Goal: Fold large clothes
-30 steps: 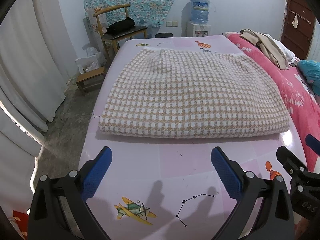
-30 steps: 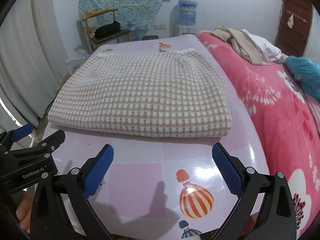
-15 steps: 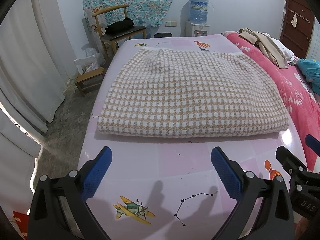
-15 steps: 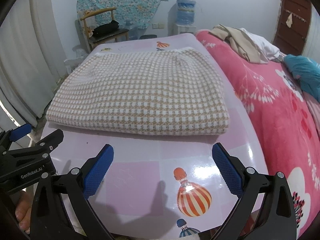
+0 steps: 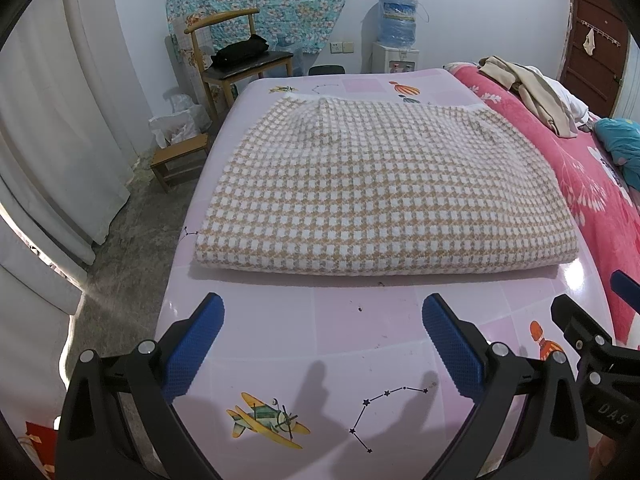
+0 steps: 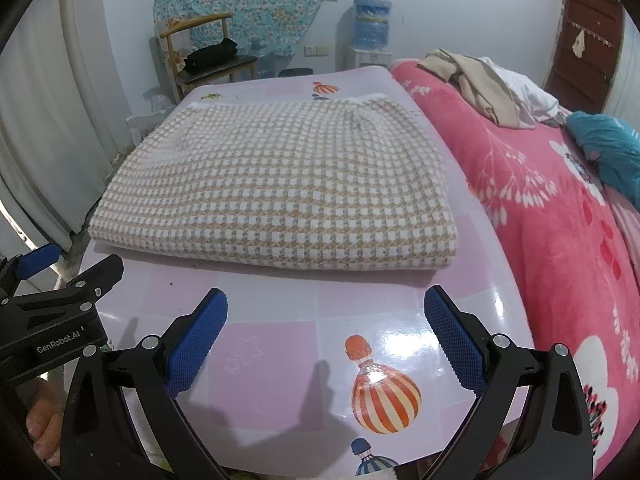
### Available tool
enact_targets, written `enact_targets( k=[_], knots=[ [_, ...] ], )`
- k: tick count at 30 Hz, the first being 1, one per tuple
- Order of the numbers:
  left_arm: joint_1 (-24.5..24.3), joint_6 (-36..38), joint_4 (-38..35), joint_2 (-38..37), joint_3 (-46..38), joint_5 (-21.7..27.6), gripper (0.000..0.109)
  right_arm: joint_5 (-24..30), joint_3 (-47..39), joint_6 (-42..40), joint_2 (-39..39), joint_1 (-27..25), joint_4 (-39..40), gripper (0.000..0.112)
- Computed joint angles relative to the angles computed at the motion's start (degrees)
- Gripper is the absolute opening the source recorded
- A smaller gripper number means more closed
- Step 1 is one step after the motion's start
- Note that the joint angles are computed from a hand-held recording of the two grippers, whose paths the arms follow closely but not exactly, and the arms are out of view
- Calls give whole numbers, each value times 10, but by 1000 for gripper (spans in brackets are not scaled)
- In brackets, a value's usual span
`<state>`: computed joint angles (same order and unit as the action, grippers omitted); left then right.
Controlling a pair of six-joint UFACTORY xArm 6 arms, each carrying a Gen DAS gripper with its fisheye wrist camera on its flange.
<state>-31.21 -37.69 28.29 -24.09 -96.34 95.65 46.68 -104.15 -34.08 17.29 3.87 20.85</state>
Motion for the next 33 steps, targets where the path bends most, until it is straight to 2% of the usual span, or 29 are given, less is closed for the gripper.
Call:
enact_targets(
  k=[33],
  knots=[
    [0, 0, 1, 7, -11, -1, 98, 1, -6, -8, 4, -4, -3, 95]
  ],
)
